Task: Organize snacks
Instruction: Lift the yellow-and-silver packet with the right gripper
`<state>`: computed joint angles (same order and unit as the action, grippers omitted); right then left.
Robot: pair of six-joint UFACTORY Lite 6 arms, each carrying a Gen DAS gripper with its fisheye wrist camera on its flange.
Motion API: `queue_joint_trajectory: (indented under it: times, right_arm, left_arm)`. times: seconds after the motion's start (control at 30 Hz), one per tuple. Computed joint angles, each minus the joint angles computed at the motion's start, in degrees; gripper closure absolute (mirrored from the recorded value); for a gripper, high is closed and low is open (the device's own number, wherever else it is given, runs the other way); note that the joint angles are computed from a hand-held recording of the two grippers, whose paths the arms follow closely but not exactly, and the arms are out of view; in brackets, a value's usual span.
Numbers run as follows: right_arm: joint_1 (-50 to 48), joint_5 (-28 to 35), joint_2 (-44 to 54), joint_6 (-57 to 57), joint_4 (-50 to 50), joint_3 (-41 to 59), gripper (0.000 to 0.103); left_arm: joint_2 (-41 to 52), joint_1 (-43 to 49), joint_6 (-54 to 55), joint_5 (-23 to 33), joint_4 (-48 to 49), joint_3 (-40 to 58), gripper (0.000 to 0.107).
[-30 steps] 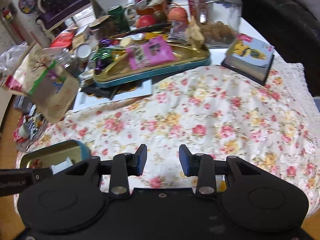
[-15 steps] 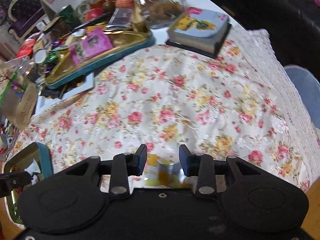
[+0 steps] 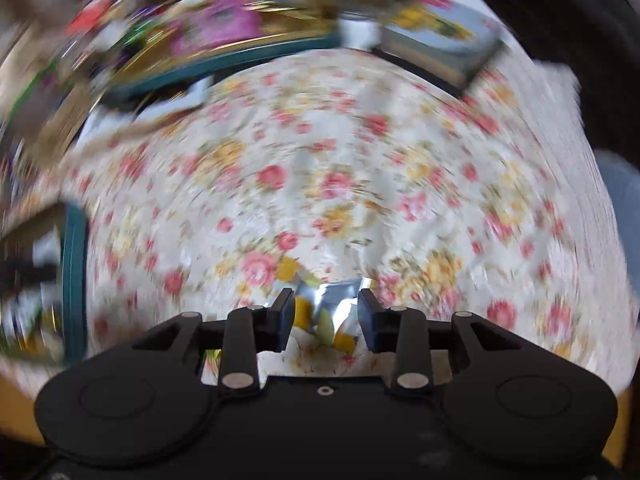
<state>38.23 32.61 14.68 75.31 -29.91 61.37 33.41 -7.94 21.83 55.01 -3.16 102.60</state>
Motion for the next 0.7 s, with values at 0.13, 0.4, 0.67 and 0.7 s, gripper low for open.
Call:
queue_joint_trajectory:
  times: [0.13,0.4,0.67,0.7]
  right_arm:
    - [7.0,1.9,2.7,-0.7,-11.9,0.2,0.066]
    - [5.4,-0.6,9.5,-4.1,-14.7,2.3,0.068]
    - [-0.3,-4.0,11.6,6.1,-16.8,3.4,0.067]
    - [-0.8,-4.3,11.7,7.9,-17.3,3.4,0.066]
  left_arm:
    - [0.7,0.4,-0.2,0.8,-0.2,1.1,0.058]
    - [0.6,1.0,1.2,2.4,-2.1,2.2,0.058]
    - [1.9,2.5,1.7,4.7,-4.0,4.7,0.058]
    - [2.0,2.7,1.8,5.0,-4.2,5.0,0.058]
